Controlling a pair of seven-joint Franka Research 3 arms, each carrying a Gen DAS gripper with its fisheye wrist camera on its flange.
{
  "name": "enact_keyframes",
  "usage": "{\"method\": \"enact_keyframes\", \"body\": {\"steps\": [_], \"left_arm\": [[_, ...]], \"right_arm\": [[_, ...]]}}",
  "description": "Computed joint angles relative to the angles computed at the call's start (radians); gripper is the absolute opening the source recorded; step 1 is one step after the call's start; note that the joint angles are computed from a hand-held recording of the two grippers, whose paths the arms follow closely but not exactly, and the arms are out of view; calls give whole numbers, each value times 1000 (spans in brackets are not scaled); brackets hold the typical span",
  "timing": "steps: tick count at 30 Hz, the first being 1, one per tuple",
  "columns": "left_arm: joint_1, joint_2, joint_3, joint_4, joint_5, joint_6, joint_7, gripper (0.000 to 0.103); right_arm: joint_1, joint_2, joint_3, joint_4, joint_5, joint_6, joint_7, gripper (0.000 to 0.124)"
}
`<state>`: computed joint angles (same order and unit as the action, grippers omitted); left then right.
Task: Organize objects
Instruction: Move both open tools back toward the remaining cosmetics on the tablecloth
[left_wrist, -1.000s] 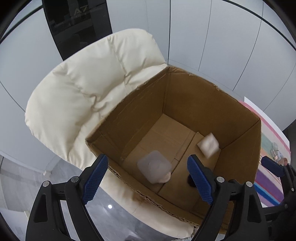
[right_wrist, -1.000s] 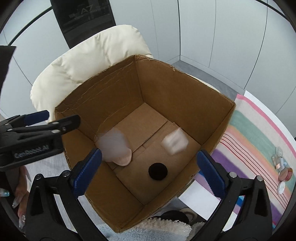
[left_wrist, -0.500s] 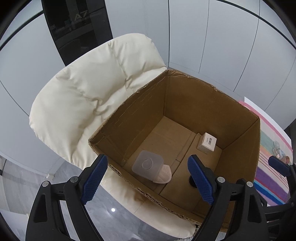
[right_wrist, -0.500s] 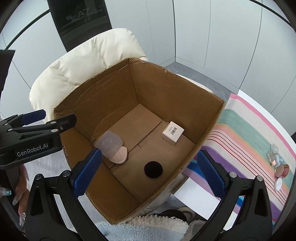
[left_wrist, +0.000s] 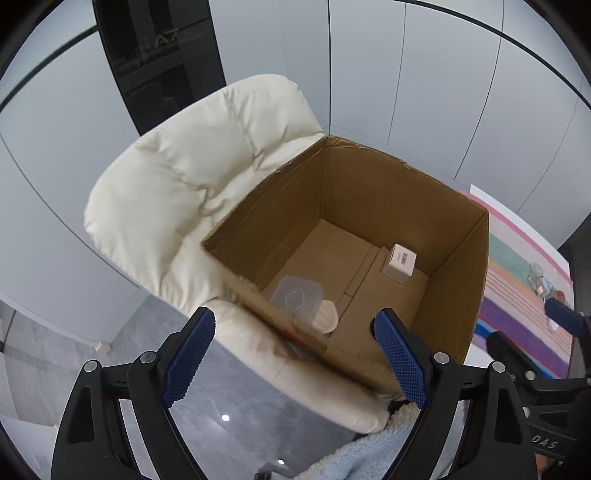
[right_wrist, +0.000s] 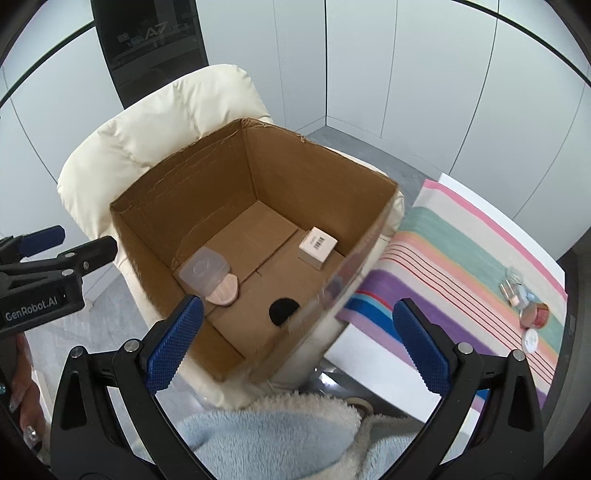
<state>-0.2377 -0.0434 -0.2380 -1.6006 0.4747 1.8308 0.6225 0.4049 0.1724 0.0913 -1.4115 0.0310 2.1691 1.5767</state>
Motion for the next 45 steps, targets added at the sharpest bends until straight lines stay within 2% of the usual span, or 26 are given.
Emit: {"method": "enact_keyframes", "body": {"steps": [10, 18, 25, 31, 36, 45], "left_arm": [[-7, -130, -13, -145, -110, 16, -8, 90], [-18, -100, -40, -112, -36, 17, -8, 90], [-32, -57, -37, -70, -41, 36, 10, 90], [-56, 14, -44, 5, 7, 44, 29, 90], [-82, 99, -38, 97, -20, 64, 68, 90], [-174, 287, -27, 331, -1, 62, 156, 90]], "right_arm": [[-21, -176, 16, -194, 38, 22, -2, 103], [-41, -228, 26, -248, 34, 60, 1, 103], [-65, -268, 24, -283, 9, 87, 33, 103], [-99, -295, 14, -312, -19, 88, 71, 103], [-137, -329, 5, -345, -55, 96, 105, 103], [-219, -382, -23, -403, -95, 80, 160, 103]]}}
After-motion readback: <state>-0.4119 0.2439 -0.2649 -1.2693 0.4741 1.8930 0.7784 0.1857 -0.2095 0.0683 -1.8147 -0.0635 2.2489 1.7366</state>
